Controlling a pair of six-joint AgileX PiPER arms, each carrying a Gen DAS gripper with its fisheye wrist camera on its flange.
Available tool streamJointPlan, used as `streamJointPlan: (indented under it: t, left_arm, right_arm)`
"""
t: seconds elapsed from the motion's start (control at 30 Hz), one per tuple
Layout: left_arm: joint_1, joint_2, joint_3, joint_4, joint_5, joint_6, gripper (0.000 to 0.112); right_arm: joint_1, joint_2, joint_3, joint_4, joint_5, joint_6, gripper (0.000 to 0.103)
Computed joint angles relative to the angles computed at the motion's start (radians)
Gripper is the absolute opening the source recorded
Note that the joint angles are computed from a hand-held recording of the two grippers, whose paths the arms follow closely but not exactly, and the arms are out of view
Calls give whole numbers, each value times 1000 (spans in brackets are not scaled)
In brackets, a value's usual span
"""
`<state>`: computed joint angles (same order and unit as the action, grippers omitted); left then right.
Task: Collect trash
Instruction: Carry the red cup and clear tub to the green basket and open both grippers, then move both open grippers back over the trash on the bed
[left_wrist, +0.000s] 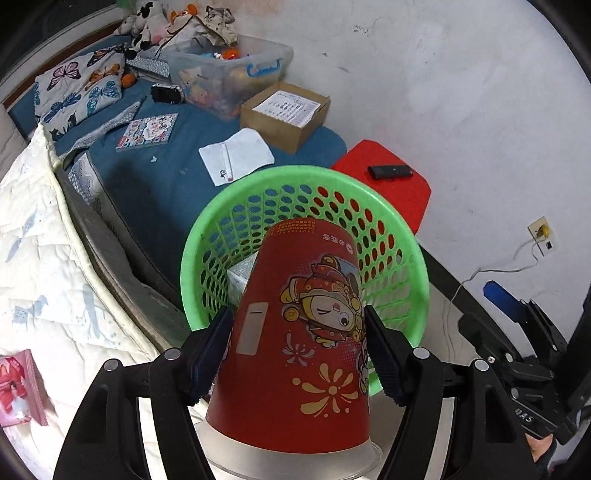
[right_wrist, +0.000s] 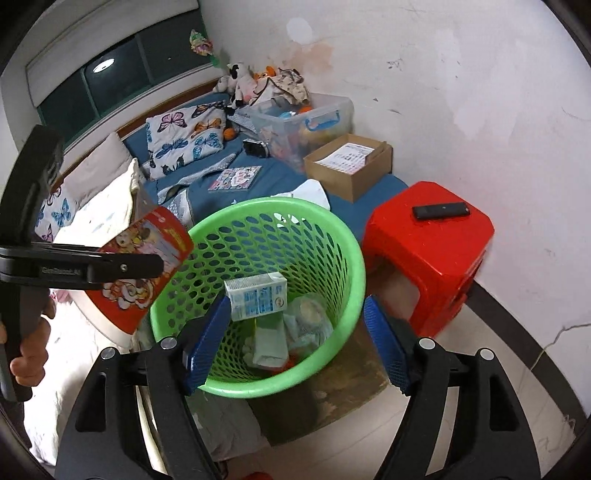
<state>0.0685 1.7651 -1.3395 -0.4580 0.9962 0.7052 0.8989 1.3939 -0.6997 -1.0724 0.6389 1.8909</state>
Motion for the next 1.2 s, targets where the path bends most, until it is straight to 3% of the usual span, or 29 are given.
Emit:
streamJointPlan:
  t: [0.1, 0.23, 0.4, 0.6, 0.77, 0.93, 1.2]
  left_arm:
    - [-2, 9, -3, -20, 9, 5, 68]
    - [23, -13, 2, -78, 37, 55, 80]
    - [97, -74, 18, -120, 74, 113, 80]
    - [276, -147, 34, -160, 124, 219, 80]
    - [467, -182, 48, -180, 124, 344, 80]
    - [651, -118, -31, -189, 156, 399, 80]
    - [883, 69, -276, -176, 209, 392, 80]
  right_arm:
    - [2, 0, 12, -6, -10, 24, 75]
    - [15, 4, 13, -5, -8, 38, 75]
    - [49, 7, -11, 11, 12, 7, 75]
    - [119, 75, -122, 44, 29, -81, 77]
    - [155, 184, -260, 80, -14, -174, 77]
    - [166, 320, -443, 186, -50, -340, 77]
    - [208, 554, -792, 368, -6, -651, 77]
